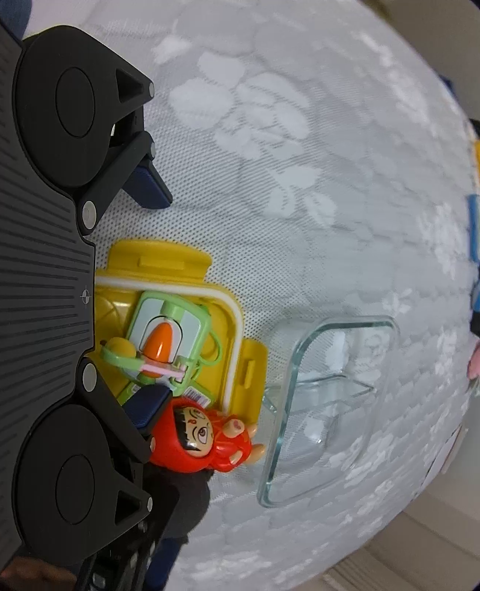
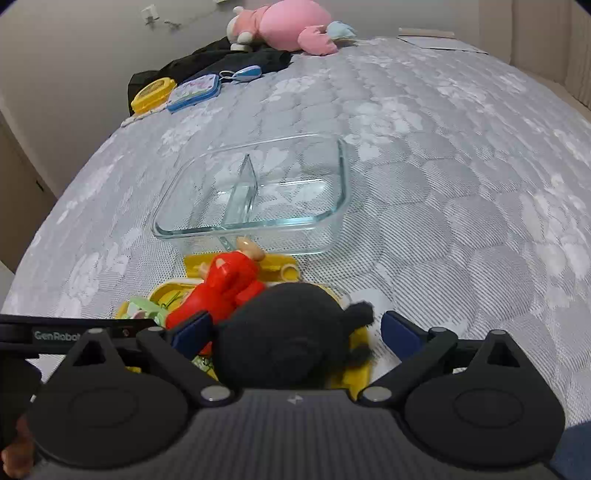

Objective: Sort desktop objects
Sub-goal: 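Lower the right gripper onto the black plush toy and close on it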

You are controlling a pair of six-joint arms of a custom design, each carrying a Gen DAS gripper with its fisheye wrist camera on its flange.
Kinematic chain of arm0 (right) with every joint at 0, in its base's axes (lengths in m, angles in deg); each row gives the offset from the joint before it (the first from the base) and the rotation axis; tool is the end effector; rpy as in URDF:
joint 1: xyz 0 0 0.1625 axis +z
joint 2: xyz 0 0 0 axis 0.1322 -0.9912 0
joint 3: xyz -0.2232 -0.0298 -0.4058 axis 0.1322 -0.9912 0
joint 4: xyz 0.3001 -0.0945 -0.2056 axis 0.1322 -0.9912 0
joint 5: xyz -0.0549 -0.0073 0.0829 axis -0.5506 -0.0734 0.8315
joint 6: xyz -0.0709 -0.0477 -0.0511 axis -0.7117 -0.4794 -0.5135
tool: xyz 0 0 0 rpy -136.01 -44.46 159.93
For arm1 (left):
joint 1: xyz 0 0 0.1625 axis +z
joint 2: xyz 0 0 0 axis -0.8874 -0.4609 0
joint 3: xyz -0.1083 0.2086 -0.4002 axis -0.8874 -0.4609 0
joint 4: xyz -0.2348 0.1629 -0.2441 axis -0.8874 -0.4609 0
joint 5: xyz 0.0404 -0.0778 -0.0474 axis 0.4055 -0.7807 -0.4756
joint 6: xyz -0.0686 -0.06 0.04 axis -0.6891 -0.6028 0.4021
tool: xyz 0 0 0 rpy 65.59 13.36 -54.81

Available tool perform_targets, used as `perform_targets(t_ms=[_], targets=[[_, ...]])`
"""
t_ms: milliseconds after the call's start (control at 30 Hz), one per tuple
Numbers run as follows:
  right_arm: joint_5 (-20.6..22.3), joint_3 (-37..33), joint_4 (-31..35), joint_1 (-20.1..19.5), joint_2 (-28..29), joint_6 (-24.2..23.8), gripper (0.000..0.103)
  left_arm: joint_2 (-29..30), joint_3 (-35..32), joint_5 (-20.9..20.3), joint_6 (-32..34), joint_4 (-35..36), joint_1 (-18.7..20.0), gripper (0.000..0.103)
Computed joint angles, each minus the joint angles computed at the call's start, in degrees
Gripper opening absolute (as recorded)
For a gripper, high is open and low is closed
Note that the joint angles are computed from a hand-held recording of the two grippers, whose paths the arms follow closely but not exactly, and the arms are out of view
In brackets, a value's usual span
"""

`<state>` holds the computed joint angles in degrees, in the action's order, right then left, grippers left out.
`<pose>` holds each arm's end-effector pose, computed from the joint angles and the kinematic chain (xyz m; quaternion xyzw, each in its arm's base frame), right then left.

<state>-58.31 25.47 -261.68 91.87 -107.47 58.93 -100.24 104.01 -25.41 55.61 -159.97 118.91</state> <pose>0.1745 -0.5910 0.1905 0.0479 -0.8990 0.3234 0.2914 -0.2232 -0.6850 0.1339 0.1184 0.9391 -0.1730 0.2722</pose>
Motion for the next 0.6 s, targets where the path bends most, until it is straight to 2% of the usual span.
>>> perform_targets(t_ms=[100, 200, 267, 600], targets=[[0.5, -0.9, 3.7, -0.1, 0.2, 1.3, 0.086, -0.2, -0.3, -1.4, -1.5, 0.5, 0.6, 0.103], [1.0, -0.2, 3.4, -0.1, 0.2, 1.6, 0.080, -0.1, -0.8, -2.5, -1.5, 1.6, 0.9, 0.103], [0.6, 0.1, 2.7, 0.1, 0.2, 1.2, 0.078, 0.0, -1.0, -2.7, -0.9, 1.9, 0.9, 0.103], [1.9, 2.7, 1.4, 0.8, -3.5, 5.4, 0.074, -0.5, -0.9, -4.6, -0.8, 1.9, 1.2, 0.103]])
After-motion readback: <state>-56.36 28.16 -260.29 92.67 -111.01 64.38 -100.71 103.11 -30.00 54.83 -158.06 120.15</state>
